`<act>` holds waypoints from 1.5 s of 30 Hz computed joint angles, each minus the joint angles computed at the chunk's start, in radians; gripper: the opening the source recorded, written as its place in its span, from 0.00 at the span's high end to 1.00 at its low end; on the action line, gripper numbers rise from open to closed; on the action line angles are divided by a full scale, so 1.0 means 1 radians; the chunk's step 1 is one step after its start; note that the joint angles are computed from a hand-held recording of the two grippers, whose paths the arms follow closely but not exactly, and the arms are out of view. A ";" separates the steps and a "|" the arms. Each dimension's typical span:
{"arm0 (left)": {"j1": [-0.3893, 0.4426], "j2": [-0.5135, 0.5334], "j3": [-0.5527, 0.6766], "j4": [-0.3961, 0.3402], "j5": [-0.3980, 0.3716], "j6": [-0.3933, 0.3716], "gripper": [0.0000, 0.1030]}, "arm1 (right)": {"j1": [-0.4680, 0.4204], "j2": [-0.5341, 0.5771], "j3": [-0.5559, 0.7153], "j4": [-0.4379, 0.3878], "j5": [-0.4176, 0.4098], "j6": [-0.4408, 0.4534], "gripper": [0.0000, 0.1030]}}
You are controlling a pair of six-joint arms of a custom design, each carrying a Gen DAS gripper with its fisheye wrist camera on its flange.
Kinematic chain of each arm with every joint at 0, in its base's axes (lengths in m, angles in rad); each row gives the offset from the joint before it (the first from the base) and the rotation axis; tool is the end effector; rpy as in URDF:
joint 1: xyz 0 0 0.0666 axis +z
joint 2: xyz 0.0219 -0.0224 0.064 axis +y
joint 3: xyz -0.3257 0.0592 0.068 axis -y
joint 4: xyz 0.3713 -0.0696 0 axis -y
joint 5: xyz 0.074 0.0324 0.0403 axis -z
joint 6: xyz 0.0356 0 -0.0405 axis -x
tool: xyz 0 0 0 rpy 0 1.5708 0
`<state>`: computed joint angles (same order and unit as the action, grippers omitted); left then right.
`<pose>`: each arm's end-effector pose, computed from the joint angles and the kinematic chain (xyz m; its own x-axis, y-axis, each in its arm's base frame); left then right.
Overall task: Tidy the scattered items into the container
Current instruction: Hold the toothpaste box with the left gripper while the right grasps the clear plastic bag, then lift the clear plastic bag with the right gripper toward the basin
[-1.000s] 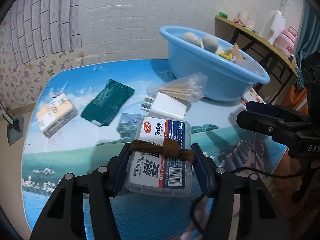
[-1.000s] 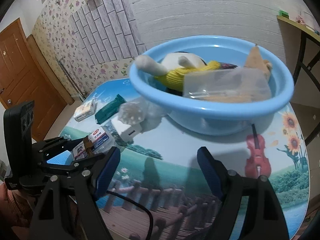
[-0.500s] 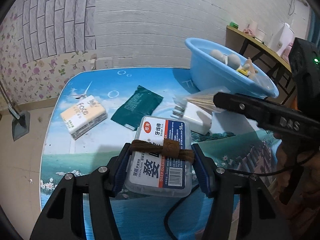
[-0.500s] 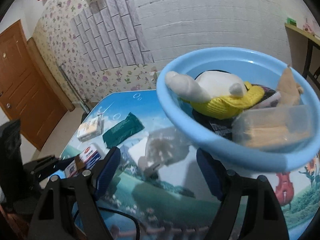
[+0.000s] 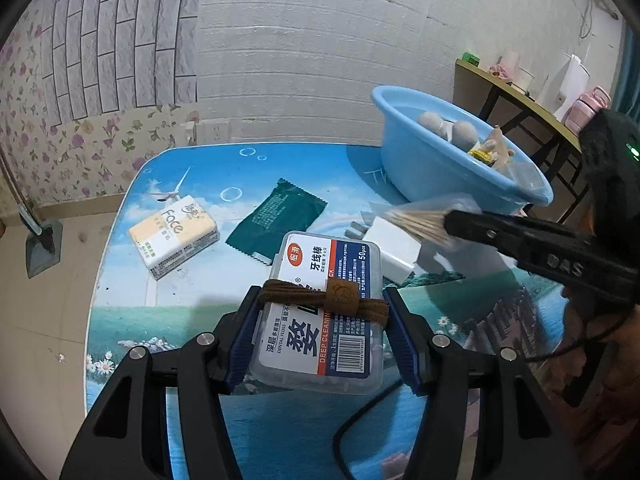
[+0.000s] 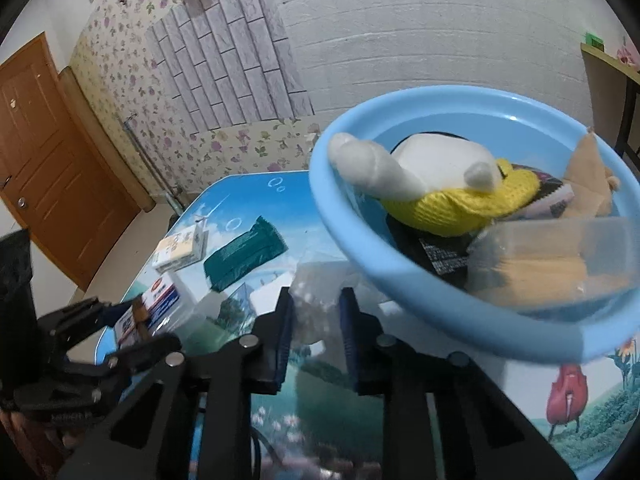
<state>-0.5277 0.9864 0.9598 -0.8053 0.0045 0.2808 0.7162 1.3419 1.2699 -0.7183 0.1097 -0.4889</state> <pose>0.2967 -0.1736 0.3487 -0.7539 0.1186 -0.6462 0.3093 0.9318 -0.1898 0.3508 0.2997 0.3587 -0.7524 -0.0360 -0.6577 -0.2731 0.9257 0.2618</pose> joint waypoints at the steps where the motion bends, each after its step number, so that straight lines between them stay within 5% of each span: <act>1: -0.008 0.000 0.002 -0.001 -0.006 0.001 0.43 | 0.001 -0.016 -0.012 0.000 -0.002 0.002 0.79; 22: -0.156 0.085 0.080 -0.030 -0.066 0.055 0.43 | -0.070 -0.523 -0.374 -0.110 0.052 0.047 0.79; 28: -0.172 0.109 0.101 -0.046 -0.079 0.050 0.43 | -0.059 -0.528 -0.394 -0.142 0.081 0.057 0.76; 31: -0.172 0.114 0.105 -0.047 -0.080 0.054 0.43 | -0.065 -0.529 -0.398 -0.136 0.089 0.070 0.58; 33: -0.170 0.117 0.106 -0.048 -0.079 0.055 0.43 | -0.074 -0.529 -0.397 -0.137 0.095 0.073 0.37; 45: -0.162 0.121 0.105 -0.047 -0.071 0.052 0.43 | -0.081 -0.480 -0.399 -0.111 0.031 0.065 0.36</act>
<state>-0.6893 1.1076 1.0648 -0.8520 -0.0665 0.3328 0.6347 0.8616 0.8706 -0.8290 0.1410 -0.4238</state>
